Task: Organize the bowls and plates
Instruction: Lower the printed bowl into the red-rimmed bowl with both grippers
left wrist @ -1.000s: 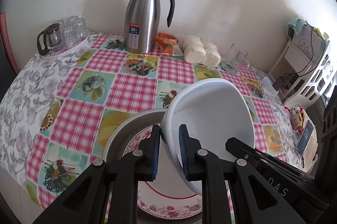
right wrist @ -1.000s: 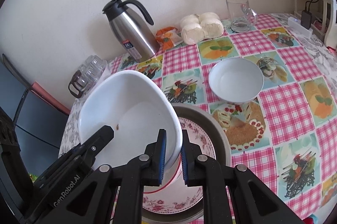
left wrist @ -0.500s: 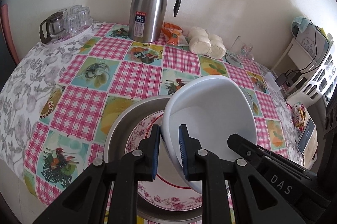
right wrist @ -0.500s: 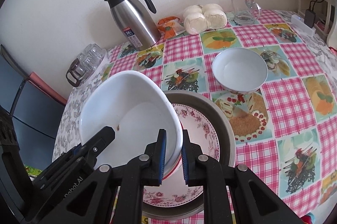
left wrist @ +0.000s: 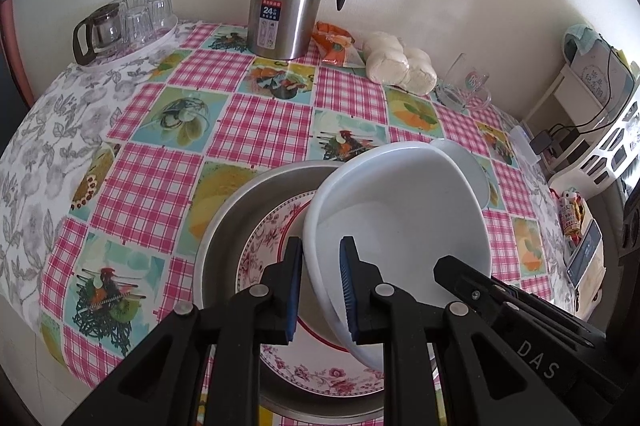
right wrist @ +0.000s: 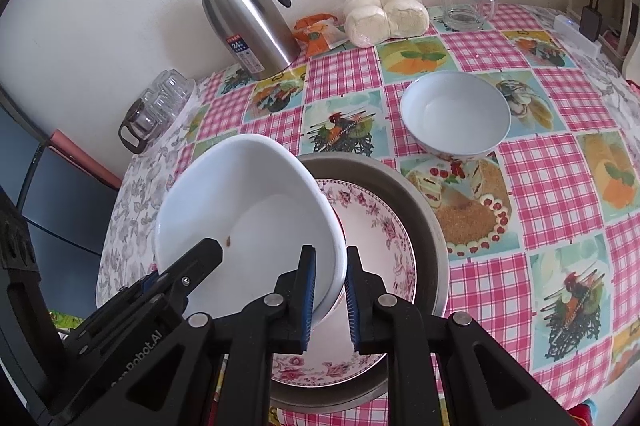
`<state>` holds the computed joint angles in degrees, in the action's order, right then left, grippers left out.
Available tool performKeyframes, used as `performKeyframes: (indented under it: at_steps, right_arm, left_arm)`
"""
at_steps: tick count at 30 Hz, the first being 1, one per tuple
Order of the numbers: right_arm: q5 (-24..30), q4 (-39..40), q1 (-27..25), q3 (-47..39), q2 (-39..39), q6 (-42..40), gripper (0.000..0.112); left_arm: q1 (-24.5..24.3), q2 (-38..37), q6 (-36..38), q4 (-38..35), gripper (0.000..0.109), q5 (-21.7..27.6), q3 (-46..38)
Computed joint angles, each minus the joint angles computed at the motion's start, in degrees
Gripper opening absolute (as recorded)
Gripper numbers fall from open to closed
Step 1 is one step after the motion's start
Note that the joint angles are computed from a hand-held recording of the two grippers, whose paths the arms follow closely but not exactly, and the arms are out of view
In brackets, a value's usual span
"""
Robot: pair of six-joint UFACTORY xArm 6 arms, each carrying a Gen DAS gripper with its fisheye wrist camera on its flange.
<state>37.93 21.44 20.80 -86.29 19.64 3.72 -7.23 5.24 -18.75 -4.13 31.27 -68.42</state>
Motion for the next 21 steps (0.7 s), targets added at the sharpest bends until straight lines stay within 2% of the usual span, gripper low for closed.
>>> performKeyframes:
  at_steps: [6, 13, 21]
  right_arm:
    - [1.5, -0.2, 0.0, -0.7, 0.2, 0.6, 0.018]
    - [3.5, 2.6, -0.5, -1.6, 0.9, -0.6, 0.019]
    - [3.6, 1.8, -0.3, -1.9, 1.2, -0.9, 0.021]
  left_arm:
    - [0.3, 0.4, 0.5, -1.5, 0.019, 1.0, -0.4]
    - [1.1, 0.5, 3.2, -6.4, 0.019, 1.2, -0.3]
    - [1.5, 1.0, 4.7, -9.0, 0.019, 1.7, -0.6]
